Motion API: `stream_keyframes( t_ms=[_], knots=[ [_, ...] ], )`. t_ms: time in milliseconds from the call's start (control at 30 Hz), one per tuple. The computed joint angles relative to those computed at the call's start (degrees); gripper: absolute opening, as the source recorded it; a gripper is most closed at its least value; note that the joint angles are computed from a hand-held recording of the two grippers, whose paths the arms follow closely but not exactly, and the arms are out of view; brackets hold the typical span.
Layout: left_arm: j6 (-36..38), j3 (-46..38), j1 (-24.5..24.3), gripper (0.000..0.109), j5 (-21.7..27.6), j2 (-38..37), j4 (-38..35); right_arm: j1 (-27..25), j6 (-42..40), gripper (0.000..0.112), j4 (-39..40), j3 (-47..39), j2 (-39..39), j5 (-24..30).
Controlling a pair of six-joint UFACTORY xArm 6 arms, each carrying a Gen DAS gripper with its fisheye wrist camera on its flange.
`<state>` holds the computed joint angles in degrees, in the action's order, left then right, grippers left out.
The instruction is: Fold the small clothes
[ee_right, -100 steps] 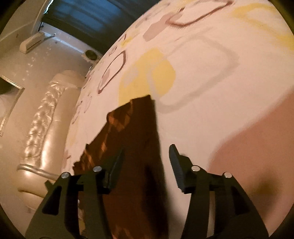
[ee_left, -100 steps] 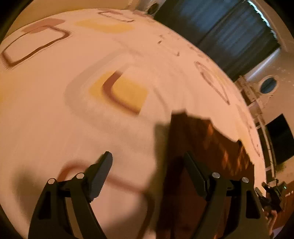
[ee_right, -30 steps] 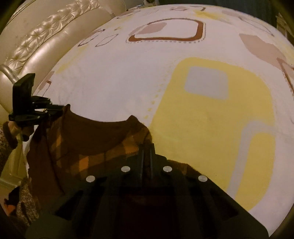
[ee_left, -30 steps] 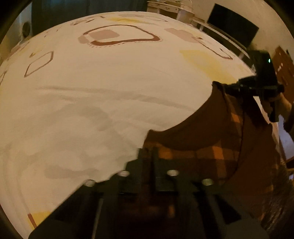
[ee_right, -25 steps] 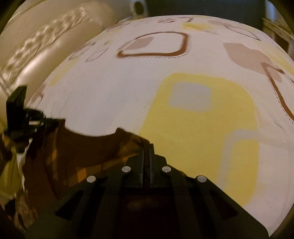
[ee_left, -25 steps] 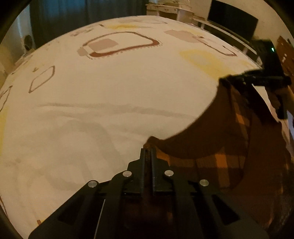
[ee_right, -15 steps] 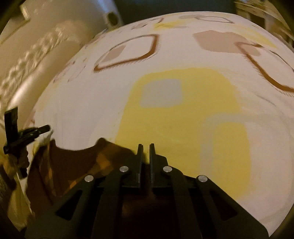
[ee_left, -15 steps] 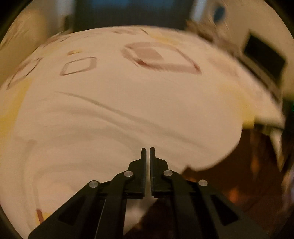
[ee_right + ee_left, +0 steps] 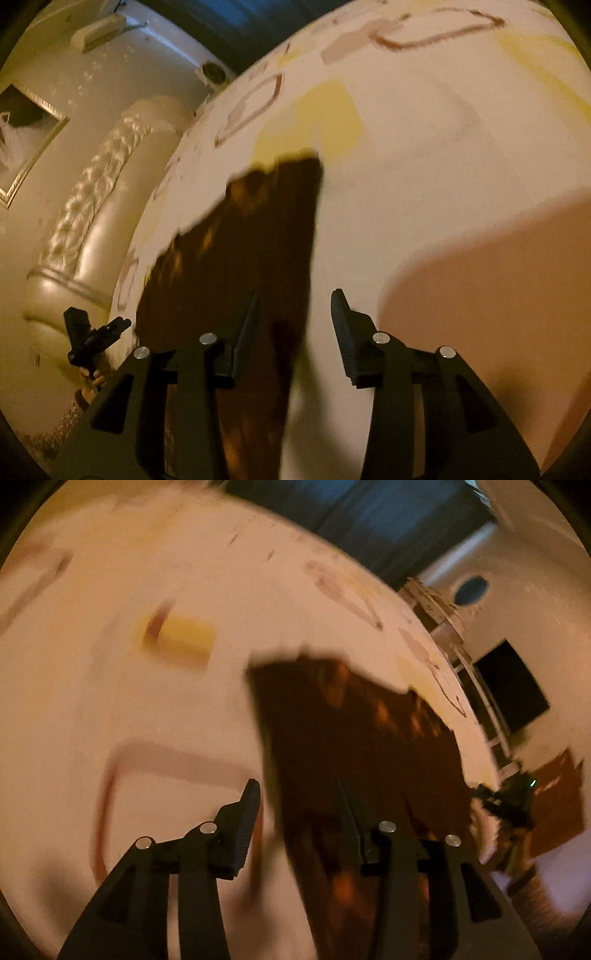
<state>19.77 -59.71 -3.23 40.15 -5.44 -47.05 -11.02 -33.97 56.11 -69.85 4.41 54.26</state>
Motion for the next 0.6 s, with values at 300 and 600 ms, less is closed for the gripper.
stream_keyframes(
  t_ms=[300,600],
  knots=[
    [-0.2,15.9,-5.4,0.056,-3.2,-13.3,-2.9,-5.8,-6.6,0.05,2.1,15.6,-13.1,12.6],
    [2.0,20.5,-4.2,0.056,4.1,-17.0,-10.3,-8.7,-11.8,0.054,4.9,19.7,-15.9,21.9]
  ],
)
